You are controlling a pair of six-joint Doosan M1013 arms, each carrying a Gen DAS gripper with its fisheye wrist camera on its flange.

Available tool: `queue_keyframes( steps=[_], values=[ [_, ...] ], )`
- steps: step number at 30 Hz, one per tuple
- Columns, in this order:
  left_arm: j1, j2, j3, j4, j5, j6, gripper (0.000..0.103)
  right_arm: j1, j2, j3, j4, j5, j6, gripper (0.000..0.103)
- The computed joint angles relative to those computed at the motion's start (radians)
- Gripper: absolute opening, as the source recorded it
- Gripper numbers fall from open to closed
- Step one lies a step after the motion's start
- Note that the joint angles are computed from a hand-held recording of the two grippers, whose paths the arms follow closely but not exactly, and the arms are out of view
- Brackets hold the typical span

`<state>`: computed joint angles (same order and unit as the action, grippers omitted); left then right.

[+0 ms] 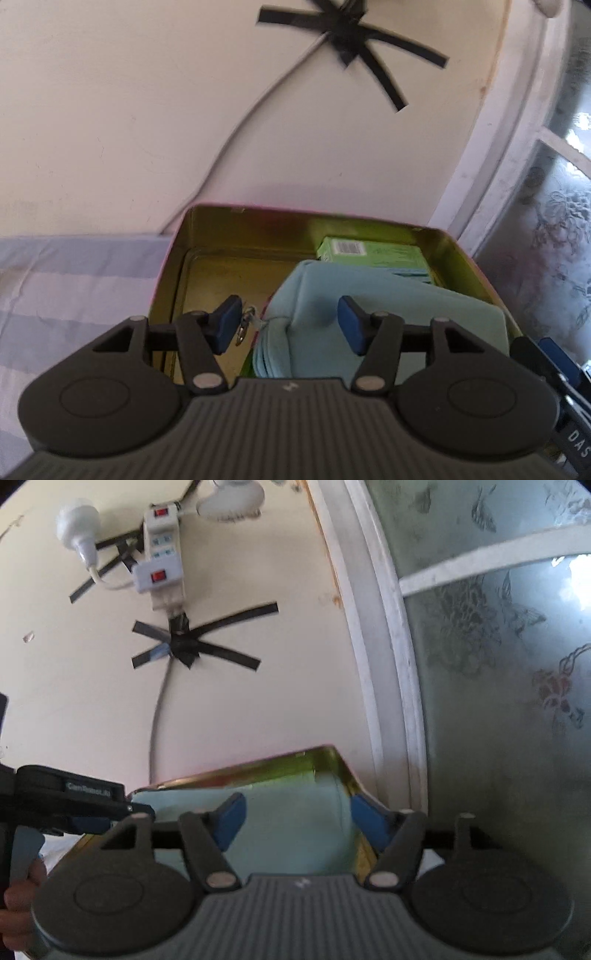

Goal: Organize objects
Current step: 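Lower the teal pouch into the tin and open both grippers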

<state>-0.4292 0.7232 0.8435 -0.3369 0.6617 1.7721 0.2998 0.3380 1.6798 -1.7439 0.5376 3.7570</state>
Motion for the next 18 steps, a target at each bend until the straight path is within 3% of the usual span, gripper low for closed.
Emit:
queue_keyframes(
  steps=[3,12,18],
  values=[
    [-0.005,-0.044,0.070,-0.027,-0.073,0.079,0.061,0.005,-0.007,0.015,-0.044,0.009,0.062,0.067],
    [0.000,-0.210,0.341,-0.289,-0.292,0.477,0.066,0.059,-0.055,0.069,-0.073,0.068,0.157,0.067],
    [0.011,-0.267,0.438,-0.365,-0.302,0.591,0.067,0.123,-0.083,0.119,-0.053,0.131,0.206,0.067]
  ],
)
